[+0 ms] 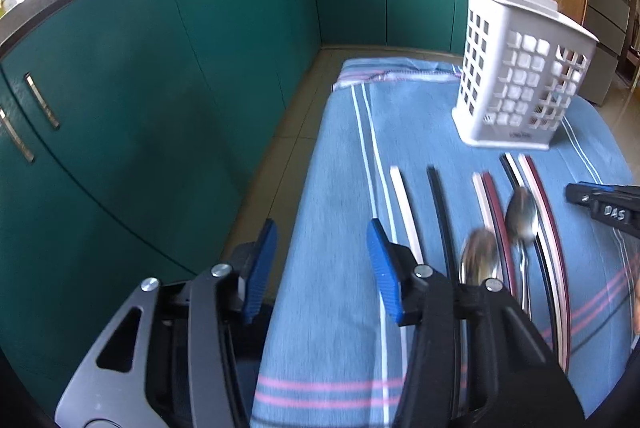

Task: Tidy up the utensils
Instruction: 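Grasp the beige and red chopsticks with the right tool while the left tool approaches the white chopstick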

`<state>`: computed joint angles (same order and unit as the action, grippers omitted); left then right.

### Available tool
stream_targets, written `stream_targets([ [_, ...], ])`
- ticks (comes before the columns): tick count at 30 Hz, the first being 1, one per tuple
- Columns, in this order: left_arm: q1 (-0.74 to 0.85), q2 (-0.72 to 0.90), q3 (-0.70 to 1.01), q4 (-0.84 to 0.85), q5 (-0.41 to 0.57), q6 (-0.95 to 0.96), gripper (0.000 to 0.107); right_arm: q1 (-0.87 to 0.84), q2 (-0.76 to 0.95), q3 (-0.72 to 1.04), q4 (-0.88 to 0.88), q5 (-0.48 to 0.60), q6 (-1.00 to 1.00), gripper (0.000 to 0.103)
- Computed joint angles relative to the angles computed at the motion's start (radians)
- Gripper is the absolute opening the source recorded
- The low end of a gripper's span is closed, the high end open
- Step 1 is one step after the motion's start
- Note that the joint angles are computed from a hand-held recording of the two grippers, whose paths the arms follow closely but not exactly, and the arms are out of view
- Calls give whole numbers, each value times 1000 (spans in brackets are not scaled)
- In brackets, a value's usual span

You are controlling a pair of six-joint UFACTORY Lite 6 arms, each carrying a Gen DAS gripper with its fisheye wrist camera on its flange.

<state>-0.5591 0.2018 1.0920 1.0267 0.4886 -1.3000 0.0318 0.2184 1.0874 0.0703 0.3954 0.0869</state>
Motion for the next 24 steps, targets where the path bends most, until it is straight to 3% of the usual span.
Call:
stream_targets([
  [7, 55, 176, 166, -79, -56, 108, 55, 48, 188, 181, -200, 12, 178, 20],
  [10, 59, 220, 206, -88, -70, 113, 61, 47, 210, 222, -183, 27, 144, 21],
  [16, 74, 256, 234, -122, -92, 148, 61, 52, 229, 272, -142, 69, 67, 21],
  [20, 79, 254, 224, -108, -98, 124, 64, 59, 121, 152, -51, 19, -7, 21],
  [24, 75, 270, 243, -114, -94, 129, 64, 56, 115, 169, -25, 53, -48, 21],
])
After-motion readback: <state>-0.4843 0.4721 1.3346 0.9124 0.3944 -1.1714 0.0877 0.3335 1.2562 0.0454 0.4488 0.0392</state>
